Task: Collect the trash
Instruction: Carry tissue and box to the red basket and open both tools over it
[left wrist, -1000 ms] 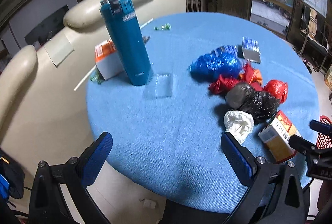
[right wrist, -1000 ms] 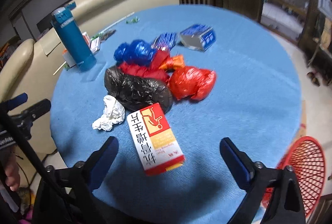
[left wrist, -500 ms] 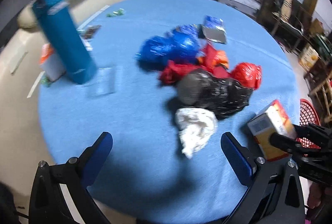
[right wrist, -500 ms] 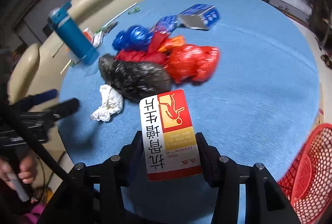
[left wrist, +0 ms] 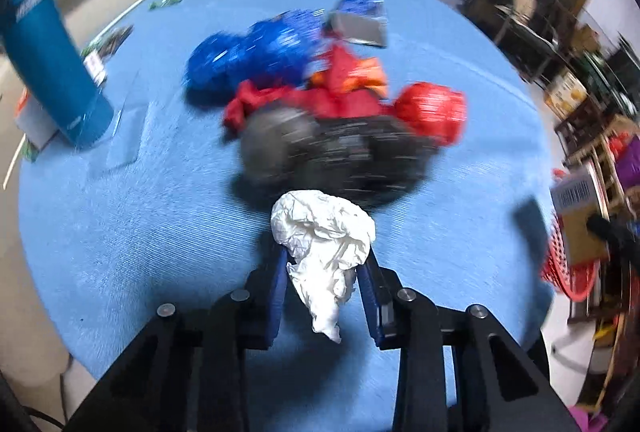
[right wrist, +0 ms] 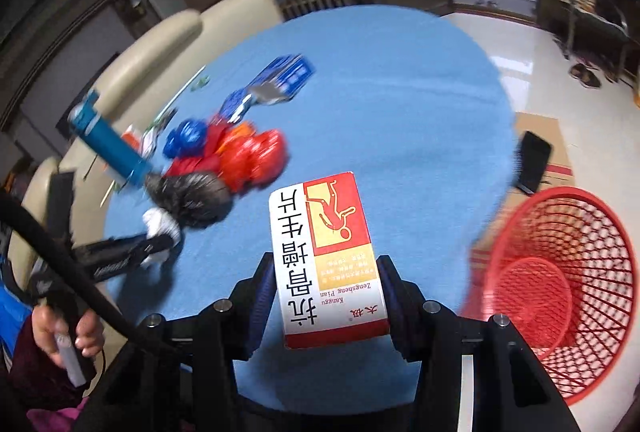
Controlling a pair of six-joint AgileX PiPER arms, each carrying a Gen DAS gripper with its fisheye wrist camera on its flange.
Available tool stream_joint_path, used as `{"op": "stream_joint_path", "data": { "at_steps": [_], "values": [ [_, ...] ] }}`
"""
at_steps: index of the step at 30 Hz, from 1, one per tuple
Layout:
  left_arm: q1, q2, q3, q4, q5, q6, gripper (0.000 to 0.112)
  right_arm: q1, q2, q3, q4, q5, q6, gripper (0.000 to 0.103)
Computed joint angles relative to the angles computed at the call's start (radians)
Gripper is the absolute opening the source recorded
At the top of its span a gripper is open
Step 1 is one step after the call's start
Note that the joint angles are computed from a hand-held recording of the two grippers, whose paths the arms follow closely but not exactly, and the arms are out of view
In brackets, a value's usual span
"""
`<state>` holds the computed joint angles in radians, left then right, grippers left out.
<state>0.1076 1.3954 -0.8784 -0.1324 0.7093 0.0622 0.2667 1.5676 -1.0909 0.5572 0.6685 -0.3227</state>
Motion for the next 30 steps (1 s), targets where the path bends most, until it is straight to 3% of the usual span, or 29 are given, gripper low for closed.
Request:
{"op": "stream_joint_path", "data": {
  "at_steps": [3, 7, 14, 19, 22, 23, 27, 30],
  "values": [
    [-0.106, -0.05, -0.03, 0.007, 0.058, -0.02, 0.036, -0.106, -0.038, 0.02, 0.041, 0.018, -0.062, 0.052],
    [-0.33, -0.002, -0.161, 0.05, 0.105, -0.061, 0.036, -0.283, -0.064, 0.022, 0.084, 0.072, -0.145, 0.052],
    [-0.603, 0.308, -0.525, 0.075, 0.152, -0.071, 0.037, -0.603, 0.015, -0.005, 0.222, 0.19, -0.247, 0.053],
    [-0.671, 0.536, -0.787, 0.01, 0.242, -0.038, 0.041, -0.72, 0.126, -0.053, 0.249, 0.267, -0.236, 0.054],
    [-0.715, 0.621, -0.887, -0.009, 0.285, -0.033, 0.057, -0.761, 0.164, -0.069, 0.28, 0.297, -0.257, 0.056],
    [-0.728, 0.646, -0.917, -0.015, 0.296, -0.033, 0.068, -0.769, 0.168, -0.067, 0.286, 0.289, -0.262, 0.059],
    [-0.731, 0.673, -0.943, -0.024, 0.302, -0.021, 0.069, -0.805, 0.19, -0.077, 0.306, 0.288, -0.273, 0.065],
    [-0.717, 0.641, -0.905, -0.019, 0.29, -0.03, 0.069, -0.825, 0.183, -0.078, 0.26, 0.218, -0.228, 0.065]
  ]
}}
